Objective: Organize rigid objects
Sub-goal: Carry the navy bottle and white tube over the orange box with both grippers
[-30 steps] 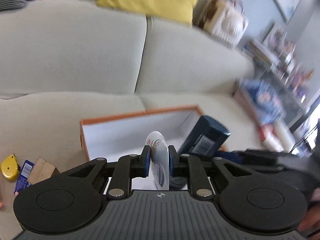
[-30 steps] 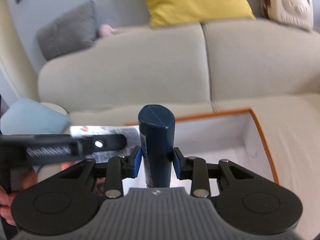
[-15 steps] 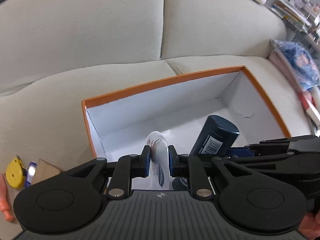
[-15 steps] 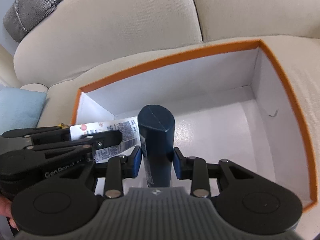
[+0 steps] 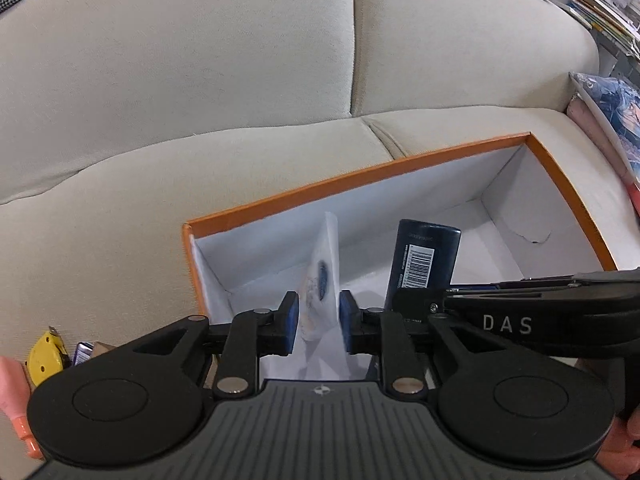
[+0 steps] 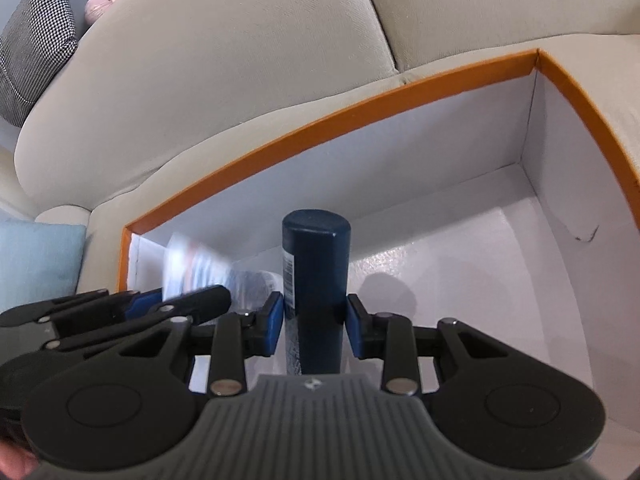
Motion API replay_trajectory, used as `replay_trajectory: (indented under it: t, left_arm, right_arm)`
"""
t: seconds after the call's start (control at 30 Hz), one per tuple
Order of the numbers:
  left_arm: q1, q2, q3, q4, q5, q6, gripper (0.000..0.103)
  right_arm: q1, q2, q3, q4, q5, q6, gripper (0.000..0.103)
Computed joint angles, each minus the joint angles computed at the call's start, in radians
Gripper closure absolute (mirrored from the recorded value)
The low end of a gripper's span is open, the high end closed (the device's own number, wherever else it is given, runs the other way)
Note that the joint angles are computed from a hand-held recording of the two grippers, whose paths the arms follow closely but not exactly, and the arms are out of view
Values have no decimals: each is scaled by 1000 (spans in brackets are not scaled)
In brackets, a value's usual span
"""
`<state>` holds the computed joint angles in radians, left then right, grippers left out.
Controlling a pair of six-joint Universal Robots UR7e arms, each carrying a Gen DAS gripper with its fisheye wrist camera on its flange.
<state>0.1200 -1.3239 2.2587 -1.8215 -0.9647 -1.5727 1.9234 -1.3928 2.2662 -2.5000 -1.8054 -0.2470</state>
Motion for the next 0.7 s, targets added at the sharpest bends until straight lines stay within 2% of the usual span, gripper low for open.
replay_trajectory:
  t: [0.07,0.2,0.33,0.4,0.57,0.7]
  left_arm:
    - [-19,-30,15,3,9,-29,62]
    - [-79,-105,40,17,36,-107,60]
    - [-155,-180,27,189,54,-300,56]
    - [-156,-206,22,233,31,-364,56]
    - [-160,-260,67,203,-36,-430,56]
    - [-160,-278,103,136,-60,-416,56]
  right_arm:
    - [5,8,4,-15,-2,4,69]
    - [7,-12,11,-6,-7,3,69]
    - [12,2,8,-16,-21,32,69]
    - [17,13,9,-25,-28,51,69]
    - [23,42,1,-15,-36,101,69]
    - [28,60,-7,5,-12,84,69]
